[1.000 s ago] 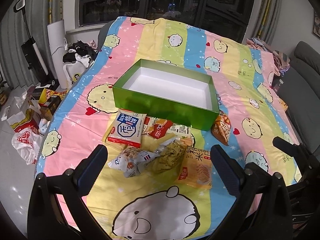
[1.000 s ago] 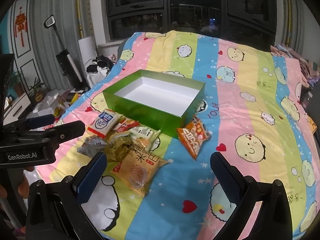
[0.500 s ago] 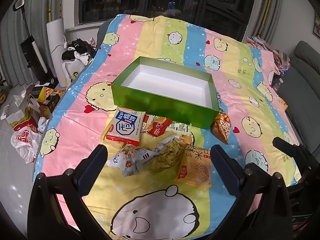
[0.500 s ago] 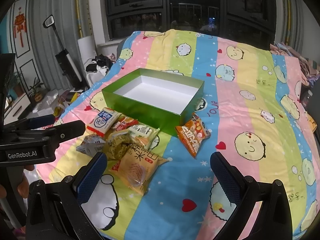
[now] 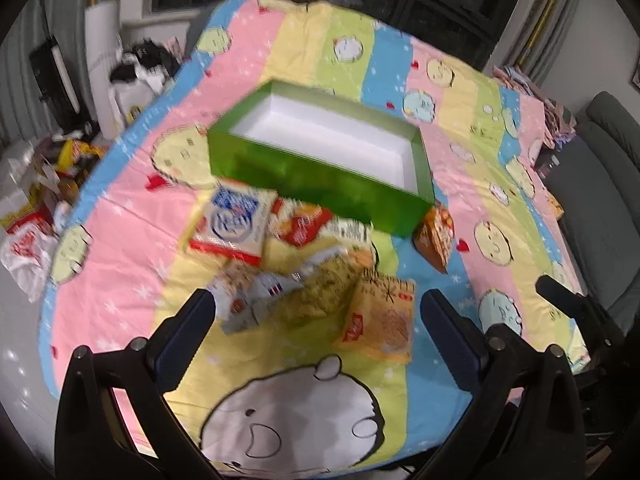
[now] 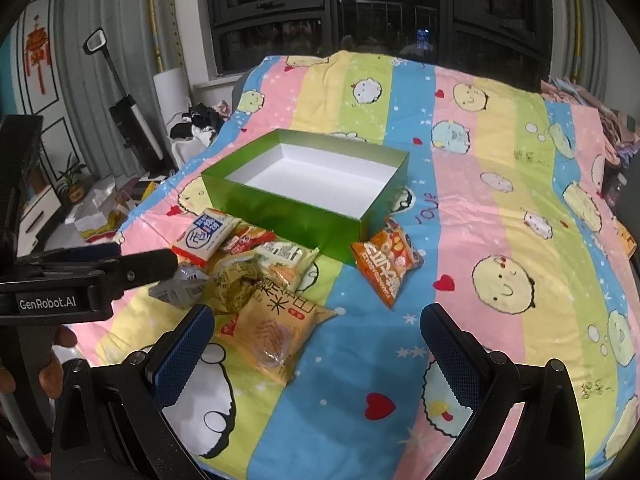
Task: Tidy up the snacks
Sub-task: 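Reach the right gripper to the yellow rice-cracker bag and grasp it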
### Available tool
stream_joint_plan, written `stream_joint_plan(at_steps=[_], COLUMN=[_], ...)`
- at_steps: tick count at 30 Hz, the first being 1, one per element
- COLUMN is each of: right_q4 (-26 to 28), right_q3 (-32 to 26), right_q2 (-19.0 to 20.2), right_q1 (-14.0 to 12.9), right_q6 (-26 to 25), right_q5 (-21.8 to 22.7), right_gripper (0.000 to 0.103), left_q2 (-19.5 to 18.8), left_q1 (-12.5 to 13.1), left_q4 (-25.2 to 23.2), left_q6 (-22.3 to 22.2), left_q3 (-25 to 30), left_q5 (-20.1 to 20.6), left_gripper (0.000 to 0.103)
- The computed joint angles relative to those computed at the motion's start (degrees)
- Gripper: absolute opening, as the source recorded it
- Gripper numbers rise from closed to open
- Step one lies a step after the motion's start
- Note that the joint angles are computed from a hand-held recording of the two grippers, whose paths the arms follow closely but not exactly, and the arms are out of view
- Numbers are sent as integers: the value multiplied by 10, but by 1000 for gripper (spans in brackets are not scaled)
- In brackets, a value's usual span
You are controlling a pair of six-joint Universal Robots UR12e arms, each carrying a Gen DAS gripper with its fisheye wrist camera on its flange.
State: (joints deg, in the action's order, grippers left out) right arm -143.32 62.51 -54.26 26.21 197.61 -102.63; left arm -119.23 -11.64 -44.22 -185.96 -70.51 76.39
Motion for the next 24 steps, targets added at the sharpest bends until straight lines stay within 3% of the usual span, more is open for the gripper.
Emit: stream_joint_plan(at_steps=[2,6,11,17,20,24], right_q4=[-38,-47,-29,-74,-78,-47], right_q3=[13,27,39,48,46,35], right_q2=[1,1,1,14,21,26], right_q1=[-5,-14,-20,-29,-32,-35], right_q6=[16,48,46,48,52,62], right_q5=[27,74,97,152,174,194], right_gripper=[102,103,103,102,95,89], left_q2=[-3,-9,-10,-14,-23,-38], left_q1=[4,15,22,22,17,14], left_q4=[-28,-84,-80,-60,-66,-85], left_q6=[2,25,59,56,77,84], left_q3=[4,9,-10,-19,-7,12], left_q5=[-30,-105,-165,-159,-137,-143], left_gripper=[103,103,103,97,89,63])
